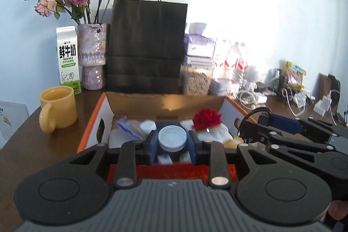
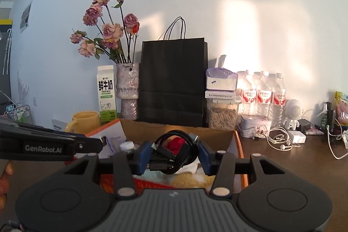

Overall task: Organize objects
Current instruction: 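Carry the cap and black cable over the red box with both tools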

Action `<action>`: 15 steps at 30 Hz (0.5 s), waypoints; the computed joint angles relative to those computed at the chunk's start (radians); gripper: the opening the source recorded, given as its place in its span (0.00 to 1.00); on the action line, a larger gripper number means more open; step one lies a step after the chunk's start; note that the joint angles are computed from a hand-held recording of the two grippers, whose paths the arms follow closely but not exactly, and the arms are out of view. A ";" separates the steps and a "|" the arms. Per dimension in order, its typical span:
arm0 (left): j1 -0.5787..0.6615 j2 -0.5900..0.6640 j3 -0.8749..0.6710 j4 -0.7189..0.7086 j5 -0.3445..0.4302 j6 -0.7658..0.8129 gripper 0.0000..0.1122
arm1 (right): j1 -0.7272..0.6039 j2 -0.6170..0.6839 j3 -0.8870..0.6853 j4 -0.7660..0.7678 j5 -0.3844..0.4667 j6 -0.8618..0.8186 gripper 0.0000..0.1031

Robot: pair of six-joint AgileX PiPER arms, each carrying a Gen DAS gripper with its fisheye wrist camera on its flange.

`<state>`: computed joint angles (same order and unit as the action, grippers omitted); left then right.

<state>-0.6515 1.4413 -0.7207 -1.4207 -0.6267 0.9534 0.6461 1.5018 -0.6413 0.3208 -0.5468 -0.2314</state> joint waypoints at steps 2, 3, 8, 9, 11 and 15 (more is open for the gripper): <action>0.041 0.012 -0.015 0.044 0.034 -0.028 0.26 | -0.004 0.036 -0.047 0.012 0.006 -0.004 0.45; 0.060 0.019 -0.023 0.066 0.050 -0.041 0.26 | -0.009 0.055 -0.069 0.015 0.008 -0.001 0.45; 0.156 0.089 -0.089 0.211 0.137 -0.144 0.26 | -0.055 0.144 -0.178 0.000 0.042 0.040 0.45; 0.170 0.105 -0.099 0.249 0.142 -0.176 0.26 | -0.064 0.160 -0.198 -0.005 0.049 0.049 0.45; 0.199 0.133 -0.115 0.318 0.158 -0.239 0.26 | -0.087 0.193 -0.234 -0.036 0.063 0.084 0.45; 0.245 0.169 -0.137 0.397 0.199 -0.297 0.26 | -0.129 0.245 -0.290 -0.132 0.104 0.176 0.45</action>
<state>-0.4067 1.6105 -0.8578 -1.0236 -0.4279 0.6567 0.5176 1.7470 -0.9313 0.1889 -0.4424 -0.0551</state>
